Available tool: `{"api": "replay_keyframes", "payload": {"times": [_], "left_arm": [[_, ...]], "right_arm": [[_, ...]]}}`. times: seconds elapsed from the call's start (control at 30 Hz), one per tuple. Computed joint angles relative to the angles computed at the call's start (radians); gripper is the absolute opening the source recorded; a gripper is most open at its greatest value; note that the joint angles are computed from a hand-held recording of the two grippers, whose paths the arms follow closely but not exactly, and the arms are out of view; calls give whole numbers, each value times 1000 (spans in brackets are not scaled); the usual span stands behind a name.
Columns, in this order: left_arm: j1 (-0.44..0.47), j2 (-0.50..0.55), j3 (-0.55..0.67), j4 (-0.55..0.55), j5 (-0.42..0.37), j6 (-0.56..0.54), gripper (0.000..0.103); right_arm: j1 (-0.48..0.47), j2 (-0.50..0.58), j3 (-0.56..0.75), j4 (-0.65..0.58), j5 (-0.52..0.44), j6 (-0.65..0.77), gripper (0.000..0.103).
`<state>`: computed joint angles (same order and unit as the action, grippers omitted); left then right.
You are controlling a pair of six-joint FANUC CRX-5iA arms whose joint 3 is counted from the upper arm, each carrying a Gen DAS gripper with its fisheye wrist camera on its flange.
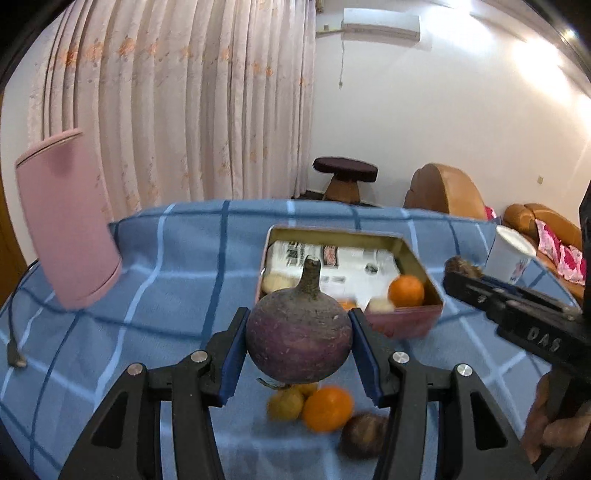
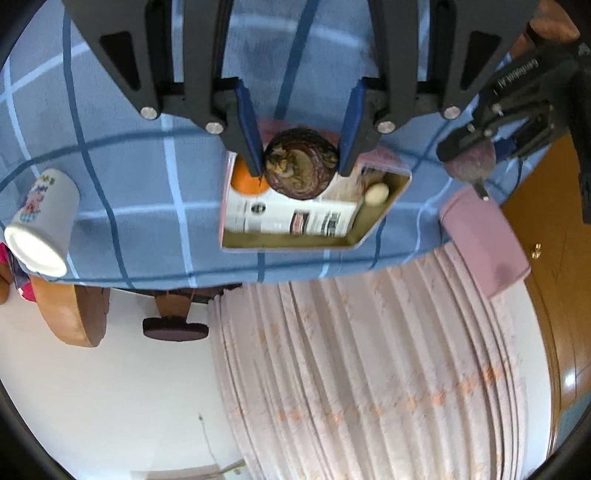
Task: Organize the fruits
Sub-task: 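Grasp the purple fruit with the left gripper while the right grasps a mangosteen, then place the purple fruit and the mangosteen into the pink tin with both grippers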
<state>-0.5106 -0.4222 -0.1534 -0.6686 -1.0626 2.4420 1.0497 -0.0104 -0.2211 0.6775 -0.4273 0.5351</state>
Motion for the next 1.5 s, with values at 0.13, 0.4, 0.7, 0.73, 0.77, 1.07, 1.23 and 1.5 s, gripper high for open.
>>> {"api": "replay_keyframes", "payload": {"times": [0.13, 0.4, 0.7, 0.73, 0.77, 1.07, 1.23, 1.5], "left_arm": [[22, 55, 38, -21, 27, 4, 54], [68, 167, 110, -15, 47, -17, 54], [117, 259, 158, 41, 52, -51, 54], [123, 265, 159, 49, 54, -55, 54], [126, 271, 161, 50, 51, -55, 54], [161, 288, 163, 104, 32, -75, 55], [128, 273, 170, 57, 8, -42, 73], [-36, 267, 199, -182, -102, 58, 75]], "right_arm": [[-20, 53, 26, 139, -6, -115, 44], [-52, 159, 133, 135, -35, -127, 44], [-74, 232, 233, -27, -90, 4, 44], [-76, 237, 241, -42, -94, 17, 44], [-77, 242, 249, -55, -99, 32, 44], [-82, 250, 274, -160, -79, 133, 46], [-102, 199, 170, -43, 52, -24, 74], [-133, 130, 17, 339, 136, -392, 78]]}}
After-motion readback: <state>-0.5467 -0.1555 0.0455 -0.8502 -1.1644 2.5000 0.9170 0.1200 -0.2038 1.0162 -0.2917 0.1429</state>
